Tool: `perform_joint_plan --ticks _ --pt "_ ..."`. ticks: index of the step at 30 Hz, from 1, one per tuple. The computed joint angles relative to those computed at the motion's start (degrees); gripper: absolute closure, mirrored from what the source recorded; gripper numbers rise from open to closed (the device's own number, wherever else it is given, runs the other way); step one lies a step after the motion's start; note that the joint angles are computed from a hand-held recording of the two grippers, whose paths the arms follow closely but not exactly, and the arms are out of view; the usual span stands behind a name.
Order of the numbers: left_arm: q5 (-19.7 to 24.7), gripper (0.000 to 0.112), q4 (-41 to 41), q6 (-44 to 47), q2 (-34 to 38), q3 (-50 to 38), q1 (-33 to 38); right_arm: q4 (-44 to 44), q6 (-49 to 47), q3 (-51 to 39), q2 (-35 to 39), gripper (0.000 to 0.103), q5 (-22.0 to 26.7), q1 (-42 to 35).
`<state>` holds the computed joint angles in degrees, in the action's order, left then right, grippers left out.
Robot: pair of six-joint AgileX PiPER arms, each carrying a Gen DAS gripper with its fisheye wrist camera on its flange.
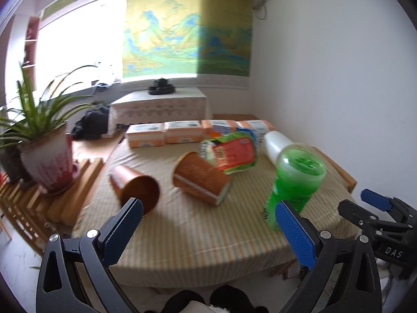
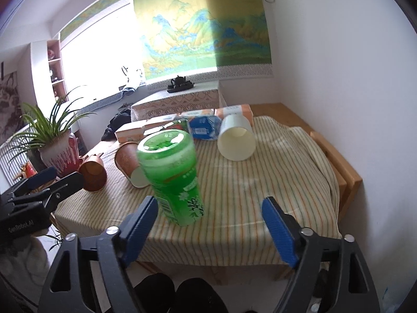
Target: Flip cup upside down
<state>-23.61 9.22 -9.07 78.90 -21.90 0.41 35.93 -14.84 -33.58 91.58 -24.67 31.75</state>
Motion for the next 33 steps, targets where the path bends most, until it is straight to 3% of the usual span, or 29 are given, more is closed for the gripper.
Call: perform_joint_plan --ticks 5,9,17,30,33 --pt "0.9 0.009 1.6 -1.6 -4.4 2.6 4.2 8.8 -7.5 -0.2 -0.1 0.022 -3.8 4.8" --pt "1.9 0.009 3.5 -2.8 -6.9 3.5 6.5 11.4 -9.0 0.2 -0.1 0.016 -6.0 7.4" --pt "2.9 0.009 9.1 -8.2 -9.7 4.4 9.2 14.2 -10.9 0.6 -0.5 0.016 -7.3 9.4" --pt "3.6 0.009 4.4 -4.5 -9.5 3.9 6.5 15.7 -12.5 0.8 -1.5 0.016 -7.3 9.6" --pt "2.0 0.009 -1.9 1.0 -9.2 4.5 5.6 15.7 -12.2 0.6 -1.2 0.016 -7.4 9.8"
